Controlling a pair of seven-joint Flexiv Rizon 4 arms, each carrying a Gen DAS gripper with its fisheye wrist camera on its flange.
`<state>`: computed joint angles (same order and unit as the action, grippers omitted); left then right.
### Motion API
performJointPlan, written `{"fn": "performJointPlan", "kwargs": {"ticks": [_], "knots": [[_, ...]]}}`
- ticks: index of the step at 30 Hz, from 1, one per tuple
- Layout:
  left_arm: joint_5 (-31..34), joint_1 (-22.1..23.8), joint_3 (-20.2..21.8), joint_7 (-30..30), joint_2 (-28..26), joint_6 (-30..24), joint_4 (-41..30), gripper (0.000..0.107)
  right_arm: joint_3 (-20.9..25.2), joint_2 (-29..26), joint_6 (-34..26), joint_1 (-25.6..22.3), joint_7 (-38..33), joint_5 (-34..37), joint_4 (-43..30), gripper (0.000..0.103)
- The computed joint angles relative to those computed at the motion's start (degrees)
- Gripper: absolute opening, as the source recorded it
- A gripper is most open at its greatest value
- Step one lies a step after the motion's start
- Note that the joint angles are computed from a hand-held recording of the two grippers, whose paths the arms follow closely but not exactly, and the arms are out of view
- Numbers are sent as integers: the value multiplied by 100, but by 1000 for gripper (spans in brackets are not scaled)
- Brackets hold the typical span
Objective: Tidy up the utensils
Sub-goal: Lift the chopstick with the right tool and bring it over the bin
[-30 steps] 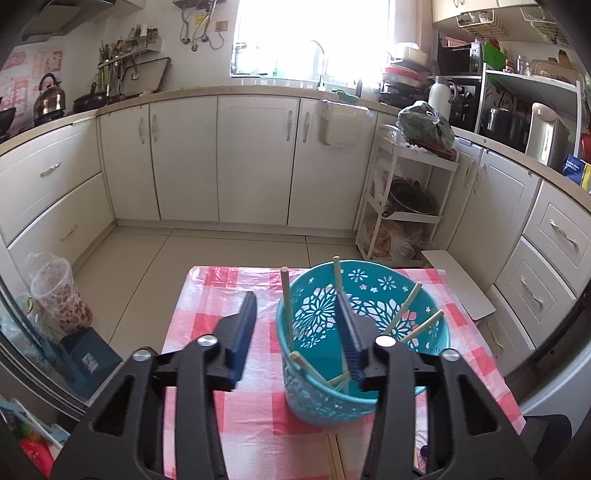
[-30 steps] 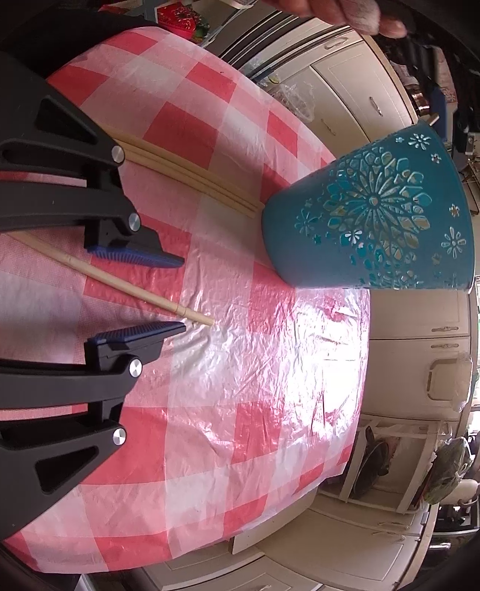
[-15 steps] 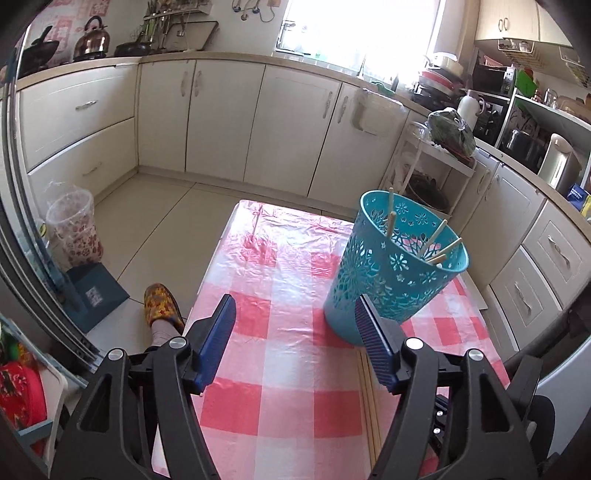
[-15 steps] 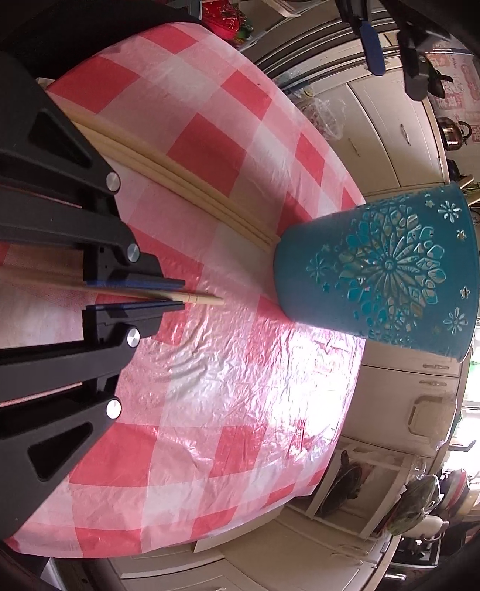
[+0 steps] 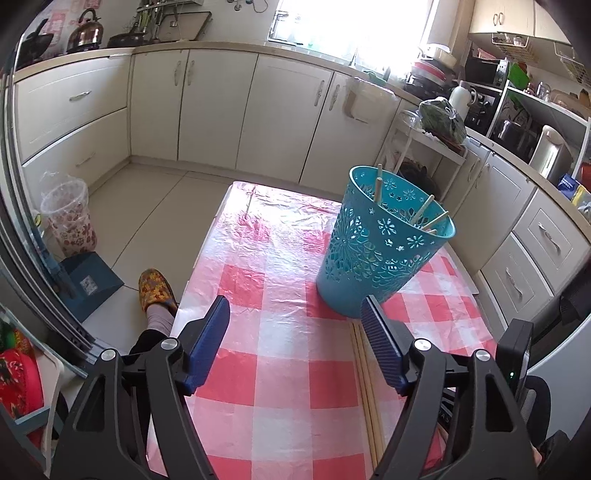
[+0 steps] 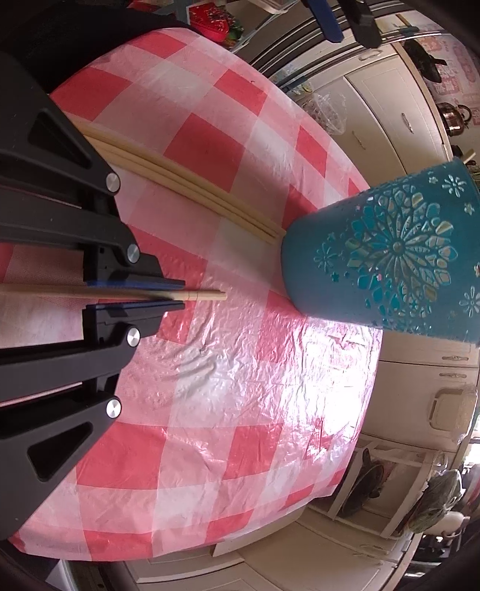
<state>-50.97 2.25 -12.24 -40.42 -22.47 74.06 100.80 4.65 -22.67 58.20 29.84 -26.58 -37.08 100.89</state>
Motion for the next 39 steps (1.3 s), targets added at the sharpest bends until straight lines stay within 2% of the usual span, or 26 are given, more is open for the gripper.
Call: {"fn": "performJointPlan", "kwargs": {"ticks": [3, 7, 11, 18, 24, 29, 35, 37, 39], "knots": [[250, -88, 102, -133, 17, -53, 18, 72, -38, 20, 79, 3, 113, -49, 56, 6], [584, -176, 174, -251, 38, -16, 53, 72, -100, 12, -101, 100, 88, -371, 42, 6], [882, -233, 195, -312, 77, 110, 110, 74, -75, 48, 102, 7, 283, -315, 132, 6], [1241, -237, 198, -436, 93, 126, 125, 76, -34, 150, 1341, -312, 806, 338, 454, 6], [1428, -233, 214, -501, 98, 105, 128, 77, -157, 168, 2264, -271, 953, 689, 601, 6], [1654, -264, 286, -641, 72, 61, 96, 79, -842, 339, 3076, 151, 1495, 362, 763, 6], [1814, -254, 333, -830, -7, -130, -5, 80, -2196, 468, 3781, 1053, 2039, -134, 605, 6], [1880, -260, 363, -900, -45, -172, -49, 80, -2430, 447, 3923, 1220, 1983, -83, 456, 6], [1914, -246, 372, -957, -71, -228, -79, 80, -2421, 392, 3980, 1205, 1809, 57, 249, 6]]}}
